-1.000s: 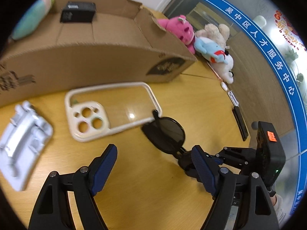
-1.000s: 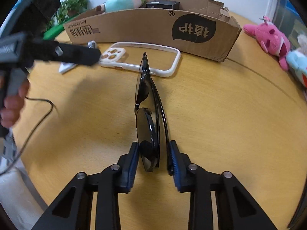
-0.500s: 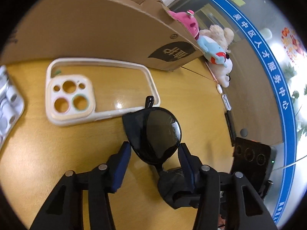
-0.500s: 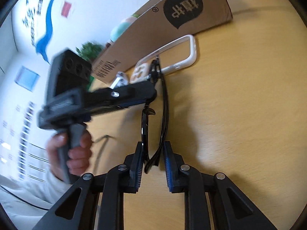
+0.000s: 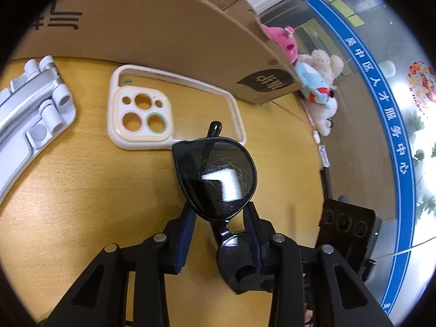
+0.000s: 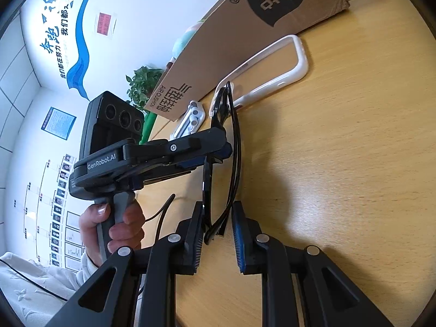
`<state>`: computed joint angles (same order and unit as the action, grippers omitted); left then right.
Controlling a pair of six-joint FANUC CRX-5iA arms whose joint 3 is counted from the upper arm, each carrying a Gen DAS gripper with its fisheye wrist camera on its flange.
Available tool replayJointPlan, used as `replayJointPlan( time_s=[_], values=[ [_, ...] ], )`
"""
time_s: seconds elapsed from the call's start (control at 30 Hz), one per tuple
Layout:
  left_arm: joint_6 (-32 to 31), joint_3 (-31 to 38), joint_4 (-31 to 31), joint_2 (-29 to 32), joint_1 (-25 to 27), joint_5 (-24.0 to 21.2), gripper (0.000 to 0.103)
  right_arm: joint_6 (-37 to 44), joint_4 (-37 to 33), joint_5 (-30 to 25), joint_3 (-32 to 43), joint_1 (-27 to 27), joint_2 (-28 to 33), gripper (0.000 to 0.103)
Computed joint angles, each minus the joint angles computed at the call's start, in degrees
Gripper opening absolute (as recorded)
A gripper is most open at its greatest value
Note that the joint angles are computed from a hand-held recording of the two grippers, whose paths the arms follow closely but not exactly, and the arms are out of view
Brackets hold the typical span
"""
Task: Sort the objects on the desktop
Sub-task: 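Lift the sunglasses and carry them over the cardboard box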
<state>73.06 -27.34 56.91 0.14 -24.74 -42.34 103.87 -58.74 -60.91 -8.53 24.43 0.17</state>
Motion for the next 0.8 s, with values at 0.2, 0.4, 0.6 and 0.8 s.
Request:
replayJointPlan(
  time_s=[0.2,0.4,0.6,0.8],
  values=[
    [-1.77,2.85,-0.36,-1.07,-0.74,0.35,0.022,-0.26,1.34,2.52,2.52,2.48,0.79,0.019],
    [-1.91,10.96,-5.31,-0.33,1.13,-0.66,0.022,1.22,1.41,5.08,7.06,3.12,0.86,0.019],
    [-3.78,20.81,-6.87,3.69,3.00,-2.46,0.022,2.01,4.34,8.05,14.22,3.58,2.38,0.019],
    [-4.94,32.05,-6.49,10.25,5.56,-5.31,0.021,2.03,5.20,7.09,24.59,0.85,7.90,0.019]
  ],
)
